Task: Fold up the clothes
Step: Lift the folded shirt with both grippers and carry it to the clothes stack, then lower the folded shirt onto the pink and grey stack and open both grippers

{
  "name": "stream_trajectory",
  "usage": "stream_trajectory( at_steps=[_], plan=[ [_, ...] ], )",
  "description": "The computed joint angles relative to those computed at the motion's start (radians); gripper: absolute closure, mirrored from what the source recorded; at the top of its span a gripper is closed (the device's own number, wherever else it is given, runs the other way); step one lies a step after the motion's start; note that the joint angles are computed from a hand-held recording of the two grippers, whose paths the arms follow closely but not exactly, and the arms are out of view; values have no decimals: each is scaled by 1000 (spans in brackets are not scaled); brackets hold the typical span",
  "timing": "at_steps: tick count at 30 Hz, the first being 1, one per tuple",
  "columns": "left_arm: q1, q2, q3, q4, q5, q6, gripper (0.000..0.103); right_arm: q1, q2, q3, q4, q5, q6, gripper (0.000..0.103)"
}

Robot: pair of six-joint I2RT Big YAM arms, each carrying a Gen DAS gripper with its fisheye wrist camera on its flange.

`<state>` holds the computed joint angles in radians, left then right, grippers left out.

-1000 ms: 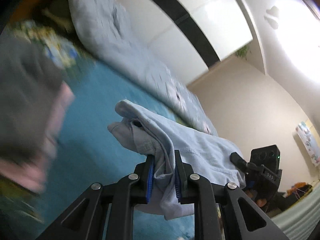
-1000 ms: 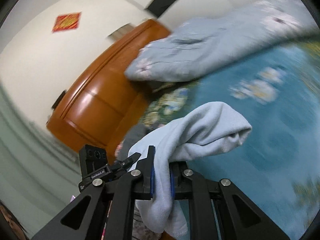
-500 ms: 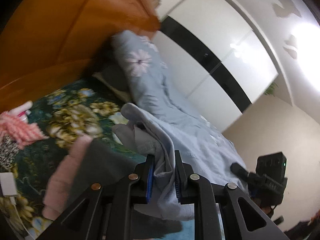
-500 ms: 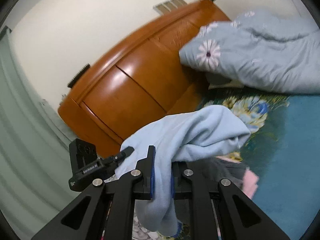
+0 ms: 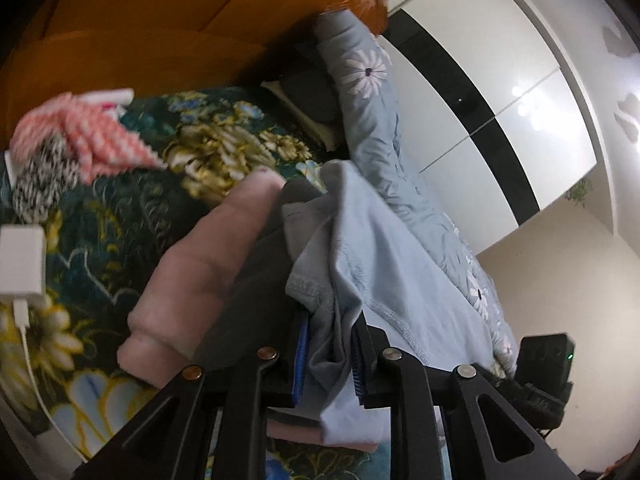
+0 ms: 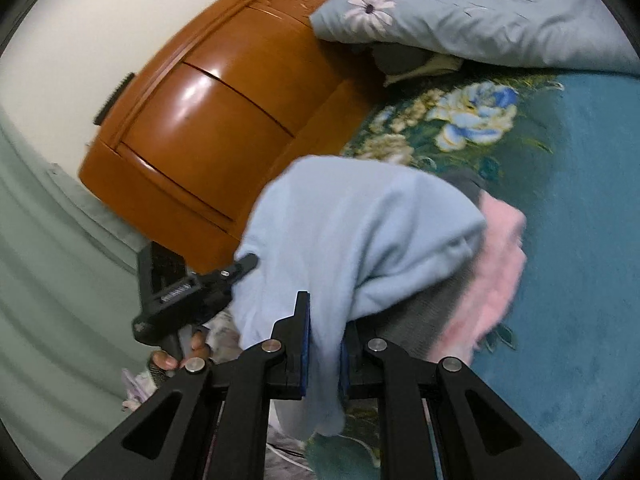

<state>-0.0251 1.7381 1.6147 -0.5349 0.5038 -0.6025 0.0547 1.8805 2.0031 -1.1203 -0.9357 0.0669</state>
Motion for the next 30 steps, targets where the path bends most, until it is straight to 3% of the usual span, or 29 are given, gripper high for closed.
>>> stream_trajectory(
  at_steps=[8,11,13,15,18,24,30],
  plan=[
    [-17,8,25,-52,-41,-7,81,1,21,9,-45,64,27,90],
    [-30,-36,24,-99,-104,54,79,-7,5,35,-101,94,-64,90],
    [-33,-82,-1,-91,-149,79,74,-16,-12,48,-115,136,-123,89],
    [-33,-119,-29,-55,-163,79,66,-25,-44,37,-78,190,-142,85],
    [-52,-136,-18,-59,-177,104,53,-33,-74,37,-2,229,-113,81],
    [-114,-82,45,-102,-238,172,53,24,-49,72,-24,274,-162,77],
    [-137,1,100,-163,-262,162,52,56,0,66,-25,357,-159,77]
  ],
)
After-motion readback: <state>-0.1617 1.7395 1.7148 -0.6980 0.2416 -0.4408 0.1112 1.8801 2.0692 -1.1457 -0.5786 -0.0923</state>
